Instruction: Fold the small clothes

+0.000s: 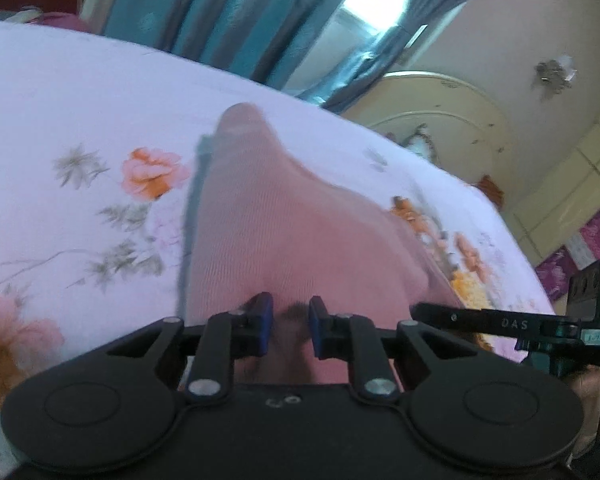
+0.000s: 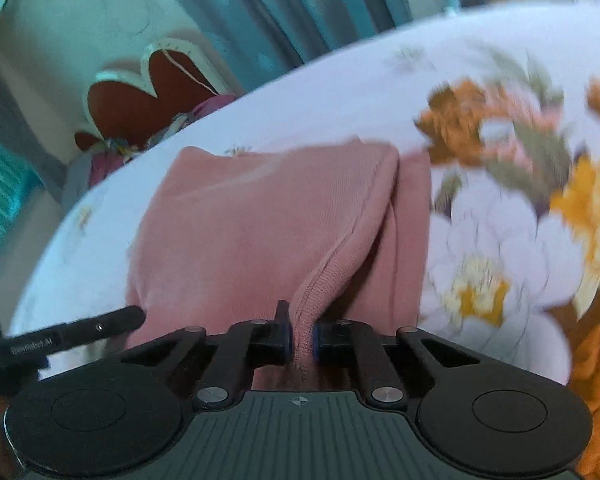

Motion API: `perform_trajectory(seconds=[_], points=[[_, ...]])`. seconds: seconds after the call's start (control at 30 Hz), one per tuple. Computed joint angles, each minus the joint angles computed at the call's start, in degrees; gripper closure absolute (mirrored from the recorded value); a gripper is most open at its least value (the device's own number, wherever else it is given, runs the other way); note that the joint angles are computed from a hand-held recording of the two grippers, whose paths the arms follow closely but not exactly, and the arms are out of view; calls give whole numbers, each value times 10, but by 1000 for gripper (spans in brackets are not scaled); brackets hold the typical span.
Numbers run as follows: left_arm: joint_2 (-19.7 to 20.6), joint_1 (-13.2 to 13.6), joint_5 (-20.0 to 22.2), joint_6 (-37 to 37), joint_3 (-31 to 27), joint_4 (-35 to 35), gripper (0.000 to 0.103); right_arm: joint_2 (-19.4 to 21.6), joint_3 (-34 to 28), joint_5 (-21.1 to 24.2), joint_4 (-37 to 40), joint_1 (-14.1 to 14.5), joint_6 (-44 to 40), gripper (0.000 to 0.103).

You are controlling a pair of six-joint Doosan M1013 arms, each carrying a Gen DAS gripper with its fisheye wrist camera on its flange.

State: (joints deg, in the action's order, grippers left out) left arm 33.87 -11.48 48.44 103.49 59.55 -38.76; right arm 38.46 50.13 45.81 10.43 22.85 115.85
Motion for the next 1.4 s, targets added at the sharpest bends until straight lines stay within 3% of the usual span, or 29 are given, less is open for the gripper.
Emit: perform_trajectory(seconds=[0.07,0.13,0.23,0.33,0.37,0.4,0.43,0.47,0.63,0.67,0.7,0.73,0.9,1.0,1.07,1.13,1.17,1.2,1.23,1.33,1.4], points=[[4,-1,14,14,-10,-21,85,-15,12,-16,-36,5,11,95],[14,-10,41,3,-31,13,85,-21,19,-12,-52,5,26,95],[20,-14,52,3,-37,25,85,-4,13,40,-30,2,23,95],[25,-5,83,22,-56,5,85,-17,38,-4,-26,0,46,94],[24,-2,76,36,-56,-4,81,-22,45,-19,-50,2,64,91],[25,1,68,46,-59,-6,80,-25,45,-23,-81,4,84,76],[29,2,62,49,-67,0,80,-26,48,-37,-100,4,94,69],[37,3,58,46,-81,5,80,-22,41,-38,-95,0,94,68],[85,3,53,48,-156,11,81,30,-47,38,-111,-9,116,69],[95,1,54,51,-169,21,81,40,-63,55,-112,-10,102,76],[110,-2,72,34,-192,44,81,45,-67,72,-126,-10,97,88],[125,-3,91,7,-211,48,81,43,-61,61,-125,-11,99,88],[109,1,61,14,-181,15,81,32,-52,74,-145,-11,103,88],[88,2,32,47,-147,1,81,8,-23,30,-172,-4,114,88],[99,-1,39,54,-169,9,81,5,-19,-1,-184,0,102,88],[144,-10,103,5,-257,82,81,28,-58,32,-176,0,78,88],[166,-11,139,-15,-297,94,81,51,-98,88,-170,0,62,88],[179,-12,155,-22,-319,94,81,72,-126,132,-177,0,55,88],[181,-13,156,-28,-324,98,81,78,-137,147,-190,1,68,85],[133,-12,98,-11,-243,77,81,61,-111,125,-181,-2,92,82],[86,-9,63,39,-164,44,81,33,-70,83,-192,4,86,82]])
